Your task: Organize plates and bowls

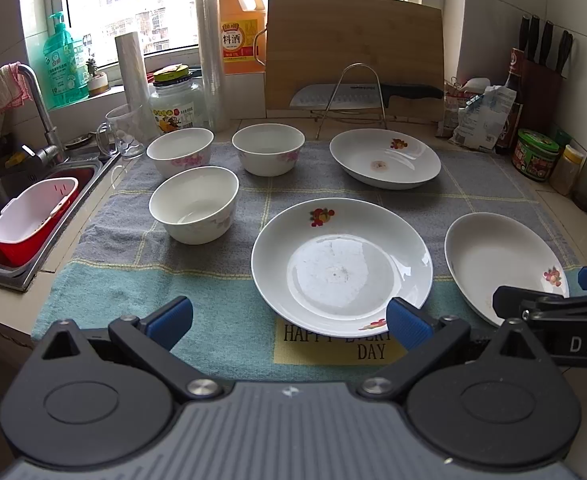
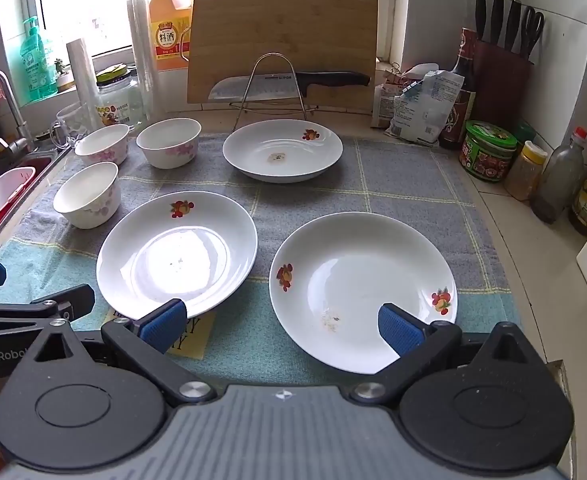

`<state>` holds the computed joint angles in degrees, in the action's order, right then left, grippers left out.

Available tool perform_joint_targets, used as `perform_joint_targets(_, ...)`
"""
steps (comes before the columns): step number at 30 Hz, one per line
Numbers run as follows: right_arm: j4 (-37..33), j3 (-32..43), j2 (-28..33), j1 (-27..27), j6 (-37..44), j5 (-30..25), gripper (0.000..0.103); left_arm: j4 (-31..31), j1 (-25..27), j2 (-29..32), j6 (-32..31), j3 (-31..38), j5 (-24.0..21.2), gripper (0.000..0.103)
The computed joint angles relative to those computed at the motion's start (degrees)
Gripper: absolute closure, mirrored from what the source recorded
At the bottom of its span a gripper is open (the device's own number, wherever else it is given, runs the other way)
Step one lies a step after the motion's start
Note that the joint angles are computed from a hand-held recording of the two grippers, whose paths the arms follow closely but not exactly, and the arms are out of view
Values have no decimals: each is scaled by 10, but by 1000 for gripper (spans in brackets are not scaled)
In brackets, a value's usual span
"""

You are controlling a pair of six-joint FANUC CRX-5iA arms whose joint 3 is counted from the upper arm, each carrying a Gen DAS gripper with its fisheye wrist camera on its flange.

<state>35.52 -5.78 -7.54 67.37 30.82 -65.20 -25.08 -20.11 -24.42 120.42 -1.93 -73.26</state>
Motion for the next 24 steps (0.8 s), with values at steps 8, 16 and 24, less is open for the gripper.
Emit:
perform_joint_targets(8,3,-3,-2,2,-1,1,0,-7,-8,2,8,4,-4,1)
perform_joint_targets(16,4,-2,-4,1,1,2,0,-16,-17,5,15,10,-9,1)
perform_joint_targets(24,4,-2,-4,2,1,1,0,-17,-18,5,16,11,-10,1)
